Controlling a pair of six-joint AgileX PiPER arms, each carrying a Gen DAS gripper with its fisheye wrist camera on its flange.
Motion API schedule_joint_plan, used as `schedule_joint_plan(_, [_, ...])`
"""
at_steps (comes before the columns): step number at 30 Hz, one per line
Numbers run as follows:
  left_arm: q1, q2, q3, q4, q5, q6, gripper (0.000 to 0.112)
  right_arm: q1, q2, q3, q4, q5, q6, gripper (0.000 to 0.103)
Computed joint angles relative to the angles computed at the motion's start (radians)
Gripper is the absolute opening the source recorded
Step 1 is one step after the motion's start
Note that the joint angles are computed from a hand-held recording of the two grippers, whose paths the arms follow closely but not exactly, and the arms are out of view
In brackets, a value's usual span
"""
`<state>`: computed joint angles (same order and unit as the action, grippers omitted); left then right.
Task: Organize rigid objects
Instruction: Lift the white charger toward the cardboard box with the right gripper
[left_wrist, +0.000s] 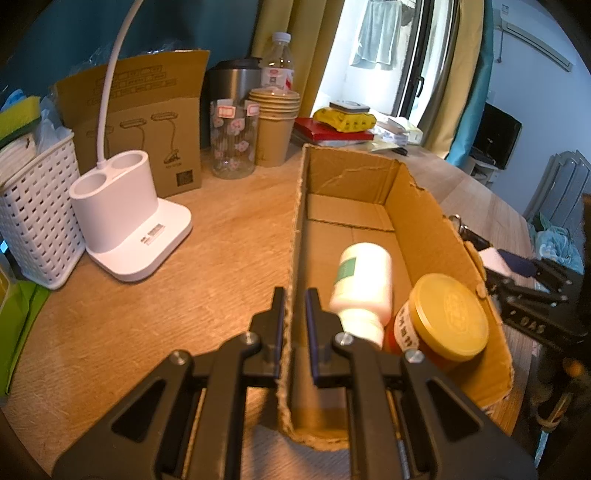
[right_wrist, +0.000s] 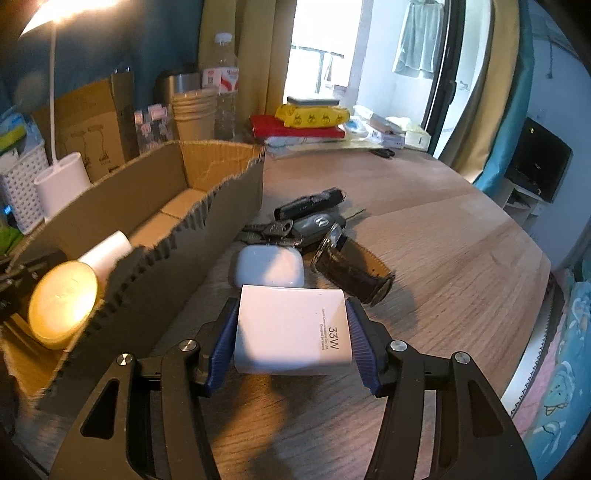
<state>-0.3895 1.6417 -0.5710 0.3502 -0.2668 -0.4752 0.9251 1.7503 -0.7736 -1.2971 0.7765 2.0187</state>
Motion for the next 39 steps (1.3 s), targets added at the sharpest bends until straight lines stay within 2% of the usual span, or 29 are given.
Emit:
schedule_joint_plan(8, [-0.001, -0.002, 0.0, -0.002, 0.002, 0.002, 0.01, 0.052, -0.079, -0.004, 0.024, 0.076, -0.033, 0.059])
schedule_joint_plan(24, [-0.004, -0.003, 0.001, -0.014, 0.003, 0.012, 0.01, 0.124, -0.127, -0.075, 0.015, 0.162, -0.1, 0.059])
schedule_joint_plan(39, [-0.007, -0.005, 0.002, -0.019, 0.004, 0.015, 0.01, 0.12, -0.105, -0.169, -0.033, 0.129, -0.148, 0.059])
